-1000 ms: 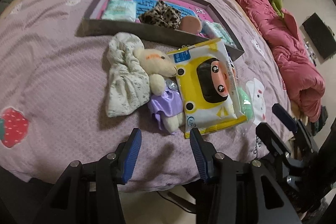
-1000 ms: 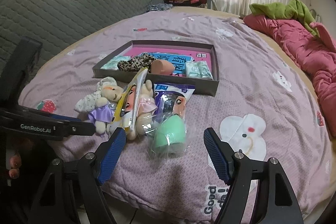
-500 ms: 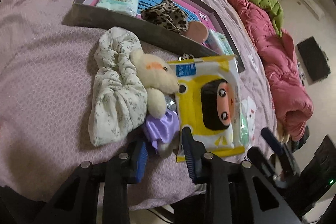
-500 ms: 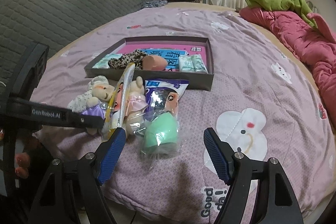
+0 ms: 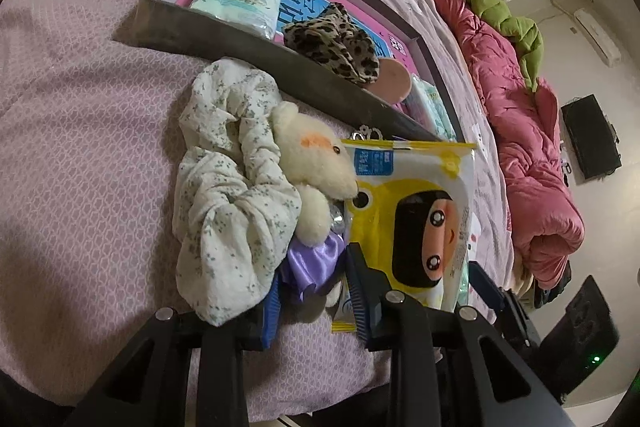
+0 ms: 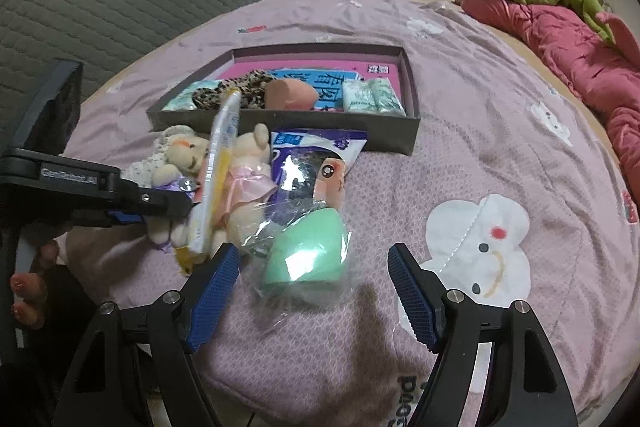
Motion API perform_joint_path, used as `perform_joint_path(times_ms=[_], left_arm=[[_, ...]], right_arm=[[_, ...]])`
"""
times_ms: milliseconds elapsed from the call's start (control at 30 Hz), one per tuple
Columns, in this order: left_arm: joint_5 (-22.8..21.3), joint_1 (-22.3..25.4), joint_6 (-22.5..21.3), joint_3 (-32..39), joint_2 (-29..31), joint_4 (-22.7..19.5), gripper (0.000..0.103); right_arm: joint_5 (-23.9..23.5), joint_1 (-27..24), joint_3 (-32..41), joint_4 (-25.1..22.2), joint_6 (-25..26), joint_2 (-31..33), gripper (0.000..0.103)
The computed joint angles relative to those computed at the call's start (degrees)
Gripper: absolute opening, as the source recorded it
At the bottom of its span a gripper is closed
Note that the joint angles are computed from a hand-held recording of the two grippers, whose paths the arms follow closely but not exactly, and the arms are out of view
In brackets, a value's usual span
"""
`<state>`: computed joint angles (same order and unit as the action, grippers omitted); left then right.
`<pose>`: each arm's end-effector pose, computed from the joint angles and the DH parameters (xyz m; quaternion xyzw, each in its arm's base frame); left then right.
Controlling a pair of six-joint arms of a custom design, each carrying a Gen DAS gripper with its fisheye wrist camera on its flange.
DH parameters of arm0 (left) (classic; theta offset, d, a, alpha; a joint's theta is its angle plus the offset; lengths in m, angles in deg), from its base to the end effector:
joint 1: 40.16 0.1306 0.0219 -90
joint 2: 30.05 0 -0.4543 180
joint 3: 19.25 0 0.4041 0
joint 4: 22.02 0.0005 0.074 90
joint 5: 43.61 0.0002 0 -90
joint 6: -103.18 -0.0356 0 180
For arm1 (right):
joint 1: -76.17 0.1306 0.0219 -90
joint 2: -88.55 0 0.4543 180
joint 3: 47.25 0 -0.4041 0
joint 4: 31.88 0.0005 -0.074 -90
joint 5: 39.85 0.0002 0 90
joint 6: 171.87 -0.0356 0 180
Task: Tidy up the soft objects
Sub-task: 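Grasp the teddy bear in purple dress with the left tool while the right tool grasps the bagged green sponge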
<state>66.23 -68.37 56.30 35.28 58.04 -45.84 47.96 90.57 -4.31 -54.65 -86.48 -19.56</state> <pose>0.3477 -0.2008 0.2706 -0.0747 0.9437 -0.2956 0.1283 0.2923 0.0759 0.2807 -0.0868 0.9406 0.0719 0.3203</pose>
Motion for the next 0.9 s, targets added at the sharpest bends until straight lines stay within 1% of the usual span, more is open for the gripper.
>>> perform_joint_path(times_ms=[100,167,200,267,300,467,600,733,900], left_arm=[[0.34,0.28,0.43,-0.18,0.21,0.79,0.030],[0.61,0.59,0.27,-0.22,0.25,0.92,0.030],[0.85,0.71,0.13,-0.04,0.45,0.94,0.030],[1.22,1.04,-0.01,-0.07,0.50,1.06,0.030],[1.53,1.22,0.02,0.06,0.68,1.20,0.029],[1.34,1.49,0.29,0.39,0.91,1.68,0.026],[-1.28,1.07,-1.79,1.23,-0.09,0.21,0.023],[-2.49,1.04,-3.20,1.93,-1.27,-0.85,0.022],[-3.40,0.95,-3.33,2.01,-2.30,-1.53,0.021]], right_arm=[[-1.84,-0.97,0.04,0.66,-0.13,0.79,0.078],[-3.45,-1.83,-0.04,1.18,-0.36,0.85,0.071],[-4.16,-2.16,-0.01,1.21,-0.41,0.87,0.064],[-4.96,-2.48,-0.05,1.43,-0.62,0.92,0.061],[-5.44,-2.58,-0.04,1.43,-0.59,1.07,0.057],[-6.08,-2.66,-0.40,1.70,-0.50,0.41,0.054],[-6.26,-2.99,-0.76,2.41,-1.04,-0.75,0.054],[-6.11,-3.02,-0.90,2.99,-1.37,-1.54,0.054],[-5.80,-2.80,-1.13,3.47,-1.59,-2.39,0.054]])
